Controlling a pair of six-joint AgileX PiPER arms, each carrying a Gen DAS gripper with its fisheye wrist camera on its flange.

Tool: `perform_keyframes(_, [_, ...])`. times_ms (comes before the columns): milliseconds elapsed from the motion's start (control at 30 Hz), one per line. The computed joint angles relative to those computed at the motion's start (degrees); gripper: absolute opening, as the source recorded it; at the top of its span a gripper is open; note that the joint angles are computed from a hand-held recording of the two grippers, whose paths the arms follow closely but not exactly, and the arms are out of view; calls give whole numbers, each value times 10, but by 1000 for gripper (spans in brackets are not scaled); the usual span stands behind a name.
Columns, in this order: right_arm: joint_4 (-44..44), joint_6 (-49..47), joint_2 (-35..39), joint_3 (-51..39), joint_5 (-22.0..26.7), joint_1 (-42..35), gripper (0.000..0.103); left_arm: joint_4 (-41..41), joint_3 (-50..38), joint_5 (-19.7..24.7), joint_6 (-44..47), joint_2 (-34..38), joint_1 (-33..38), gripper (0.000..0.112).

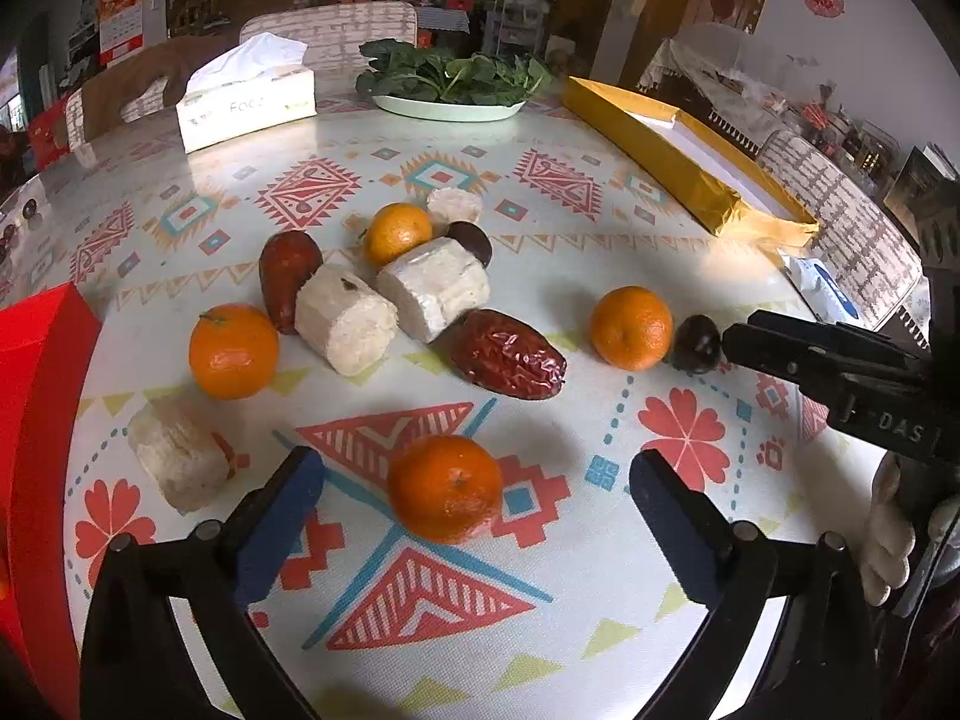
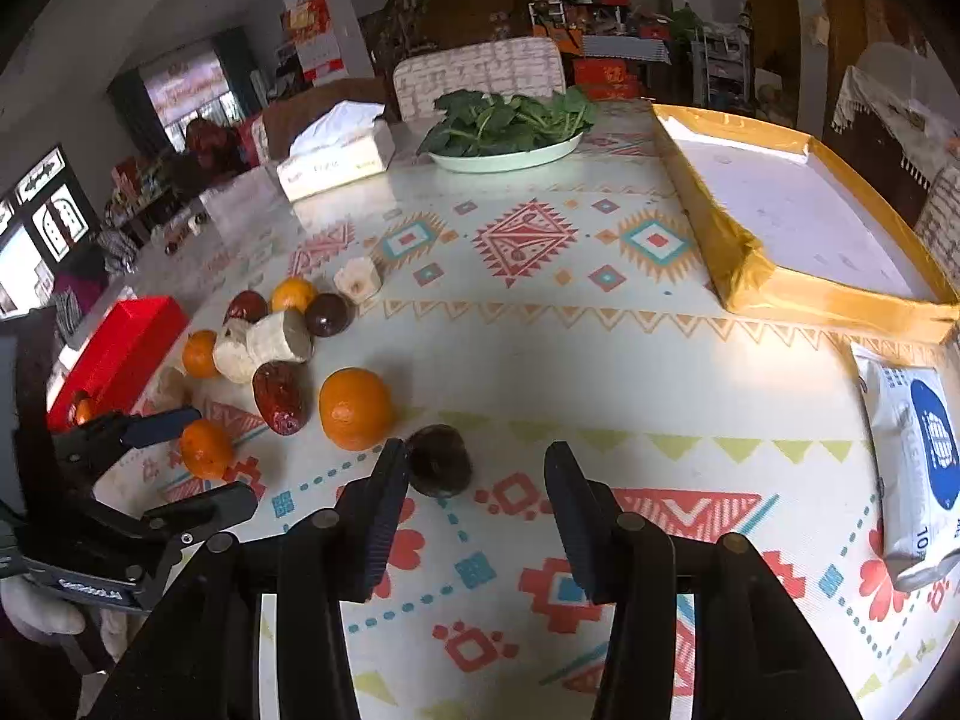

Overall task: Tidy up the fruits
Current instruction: 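Grasp a dark round fruit with the right tool while the left grips a mandarin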

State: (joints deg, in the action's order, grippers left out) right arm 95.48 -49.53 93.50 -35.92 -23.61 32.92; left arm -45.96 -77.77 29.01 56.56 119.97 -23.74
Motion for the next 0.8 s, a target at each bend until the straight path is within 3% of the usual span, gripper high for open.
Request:
perform_keyframes(467, [10,-26,36,-53,25,-18,50,12,12,-24,-4,-5,-12,102])
perform_keyframes(533, [5,-26,47,-65,36,-20,50,-8,21,-32,10,-9,-7,93])
perform_keyframes(600, [-3,-17,50,-70,39,-17,50,-64,38,-37,65,-18,1,63])
perform_keyframes(667, [-19,-2,51,-71,47,-17,50,-90,47,-40,95,-22,3,46])
perform_keyframes(800, [-34,9,46,-60,57,-20,50,-110,40,-13,114,-17,16,44])
